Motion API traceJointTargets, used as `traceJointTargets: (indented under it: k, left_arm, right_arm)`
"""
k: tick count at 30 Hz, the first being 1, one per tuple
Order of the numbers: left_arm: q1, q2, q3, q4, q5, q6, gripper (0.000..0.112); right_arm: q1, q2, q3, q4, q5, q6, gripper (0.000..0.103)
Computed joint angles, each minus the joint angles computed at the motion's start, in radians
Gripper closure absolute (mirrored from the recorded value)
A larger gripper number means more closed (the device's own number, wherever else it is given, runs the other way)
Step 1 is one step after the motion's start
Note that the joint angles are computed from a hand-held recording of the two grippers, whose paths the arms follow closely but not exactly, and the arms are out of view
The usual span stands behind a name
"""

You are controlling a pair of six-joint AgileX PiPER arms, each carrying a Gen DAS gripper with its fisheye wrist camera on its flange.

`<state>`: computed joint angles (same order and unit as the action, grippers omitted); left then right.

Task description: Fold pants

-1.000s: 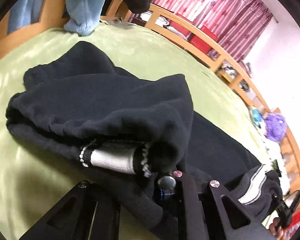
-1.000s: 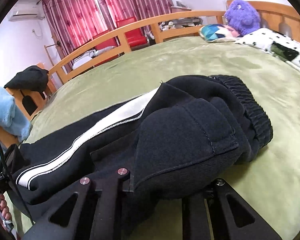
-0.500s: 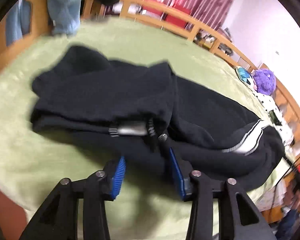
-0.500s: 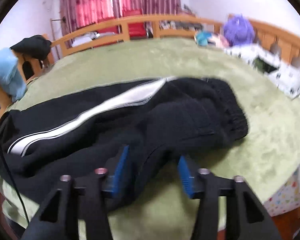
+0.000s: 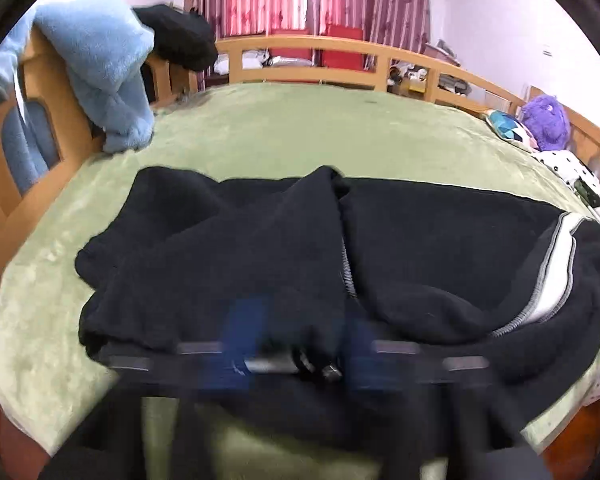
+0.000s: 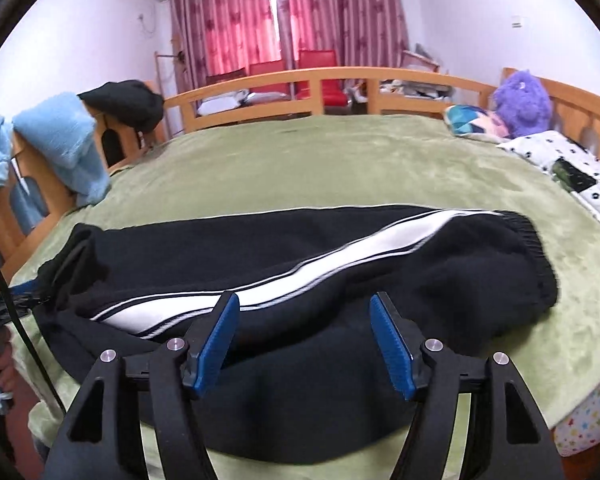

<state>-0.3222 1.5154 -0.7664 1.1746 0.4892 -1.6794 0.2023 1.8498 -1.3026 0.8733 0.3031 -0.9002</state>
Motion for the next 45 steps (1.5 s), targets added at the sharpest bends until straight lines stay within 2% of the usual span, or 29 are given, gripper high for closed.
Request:
traceJointTargets:
  k: [1,2,3,5,6,7,8,11,16,18,20,23,25,26,28,32,35,37,39,42,45]
  left_arm:
    - [0.055,-0.035,0.011,-0.022,-0.065,0.020,0.094]
    - [0.092,-0.071,0.020,-0.005,-0.091,0.005,0.096]
    - [0.110,-0.085,0.014,0.042,-0.076,-0.013,0.096]
    - [0.142,-0.092,-0.031,0.108,0.027,-0.001,0.096]
    - [0.177,-0.085,-0.063,0.098,0.036,0.026,0.096]
    - [0.219,-0.081,-0.083,0.074,0.004,0.058,0.096]
    - [0.290,-0.063,-0.120,0.017,-0.058,0.127,0.096]
    - [0.386,0.027,-0.225,-0.047,-0.104,0.211,0.096]
    - [0.475,0.215,-0.409,-0.220,-0.162,0.395,0.096]
    - [0.483,0.298,-0.481,-0.288,-0.154,0.465,0.096]
    - [0.483,0.384,-0.569,-0.402,-0.120,0.602,0.096]
    - [0.474,0.446,-0.622,-0.457,-0.075,0.667,0.085]
    - [0.455,0.433,-0.606,-0.379,-0.036,0.582,0.053]
    - [0.445,0.412,-0.580,-0.319,-0.028,0.518,0.049]
    - [0.442,0.357,-0.522,-0.284,-0.050,0.488,0.048]
    - [0.468,0.232,-0.405,-0.391,-0.104,0.581,0.042]
    - [0.480,0.126,-0.278,-0.466,-0.152,0.629,0.041]
    - [0.480,0.083,-0.218,-0.519,-0.182,0.687,0.040]
    - [0.468,0.039,-0.153,-0.551,-0.207,0.706,0.039]
    - [0.464,0.002,-0.095,-0.744,-0.229,0.901,0.038]
    - [0.474,-0.031,-0.035,-0.818,-0.257,0.958,0.038]
  right_arm:
    - [0.013,0.005,-0.005,-0.056,-0.008,0.052,0.037]
    - [0.018,0.016,-0.018,-0.095,-0.013,0.085,0.037]
    - [0.021,0.024,-0.026,-0.103,-0.018,0.088,0.037]
    - [0.026,0.047,-0.048,-0.105,-0.016,0.086,0.037]
    - [0.028,0.063,-0.071,-0.127,-0.004,0.112,0.037]
    - [0.027,0.081,-0.098,-0.125,0.015,0.116,0.037]
    - [0.027,0.101,-0.127,-0.114,0.037,0.108,0.037]
    - [0.050,0.158,-0.214,-0.185,0.052,0.170,0.037]
    - [0.082,0.243,-0.355,-0.408,0.098,0.379,0.037]
    - [0.091,0.259,-0.385,-0.479,0.105,0.439,0.037]
    - [0.098,0.270,-0.405,-0.536,0.107,0.492,0.037]
    - [0.106,0.285,-0.427,-0.570,0.124,0.533,0.037]
    - [0.118,0.291,-0.438,-0.608,0.130,0.576,0.037]
    - [0.122,0.293,-0.445,-0.617,0.136,0.587,0.037]
    - [0.128,0.289,-0.444,-0.623,0.133,0.597,0.037]
    - [0.137,0.264,-0.422,-0.579,0.119,0.545,0.037]
    - [0.134,0.245,-0.409,-0.479,0.143,0.449,0.036]
    - [0.135,0.233,-0.389,-0.394,0.155,0.360,0.031]
    - [0.138,0.232,-0.386,-0.287,0.199,0.277,0.030]
    - [0.147,0.265,-0.437,-0.183,0.313,0.194,0.030]
    - [0.197,0.299,-0.485,-0.183,0.348,0.160,0.030]
